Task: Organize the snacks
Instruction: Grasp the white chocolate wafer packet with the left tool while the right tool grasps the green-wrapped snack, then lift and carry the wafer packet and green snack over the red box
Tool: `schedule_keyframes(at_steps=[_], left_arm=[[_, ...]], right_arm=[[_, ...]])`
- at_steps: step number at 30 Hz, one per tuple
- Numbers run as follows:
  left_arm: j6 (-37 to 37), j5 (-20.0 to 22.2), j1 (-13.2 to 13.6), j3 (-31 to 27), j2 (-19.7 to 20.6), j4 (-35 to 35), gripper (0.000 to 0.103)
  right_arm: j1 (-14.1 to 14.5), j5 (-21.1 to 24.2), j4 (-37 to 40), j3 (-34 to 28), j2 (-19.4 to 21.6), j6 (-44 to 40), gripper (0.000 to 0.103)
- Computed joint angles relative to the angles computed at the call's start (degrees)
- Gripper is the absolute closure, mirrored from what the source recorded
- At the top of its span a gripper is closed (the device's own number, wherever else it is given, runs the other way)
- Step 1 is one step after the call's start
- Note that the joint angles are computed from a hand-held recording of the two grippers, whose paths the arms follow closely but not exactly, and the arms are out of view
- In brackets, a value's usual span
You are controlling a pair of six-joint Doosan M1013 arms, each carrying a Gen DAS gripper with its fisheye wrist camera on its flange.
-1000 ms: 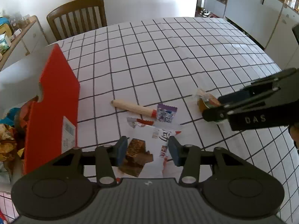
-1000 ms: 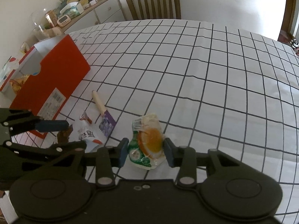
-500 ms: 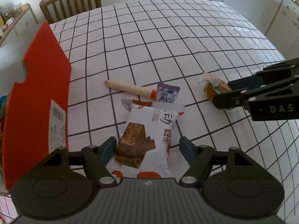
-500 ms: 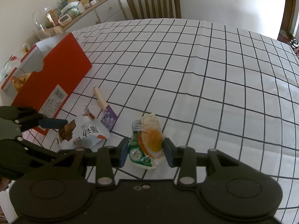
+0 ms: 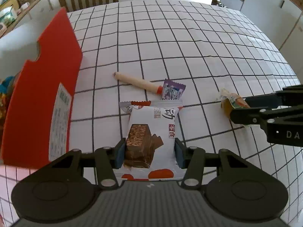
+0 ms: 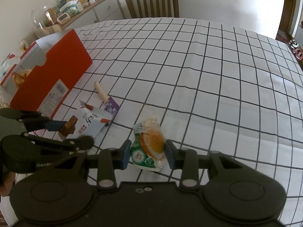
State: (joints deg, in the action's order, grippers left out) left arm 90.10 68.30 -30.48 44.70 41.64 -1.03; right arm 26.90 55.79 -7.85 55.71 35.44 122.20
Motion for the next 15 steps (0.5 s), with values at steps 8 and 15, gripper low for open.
schedule_keyframes(at_steps=[8, 15], left_arm=[[-2.06, 0.19, 0.45, 2.39, -2.2, -2.18, 0.054], [-2.62, -2.26, 0.67, 5.73, -5.28, -3.88, 0.054]], right_arm=[[1.35, 0.23, -4.06, 1.62, -1.34, 2.97, 0.069], [2.38, -1.01, -5.67, 3.31, -2.87, 4.66, 0.071]])
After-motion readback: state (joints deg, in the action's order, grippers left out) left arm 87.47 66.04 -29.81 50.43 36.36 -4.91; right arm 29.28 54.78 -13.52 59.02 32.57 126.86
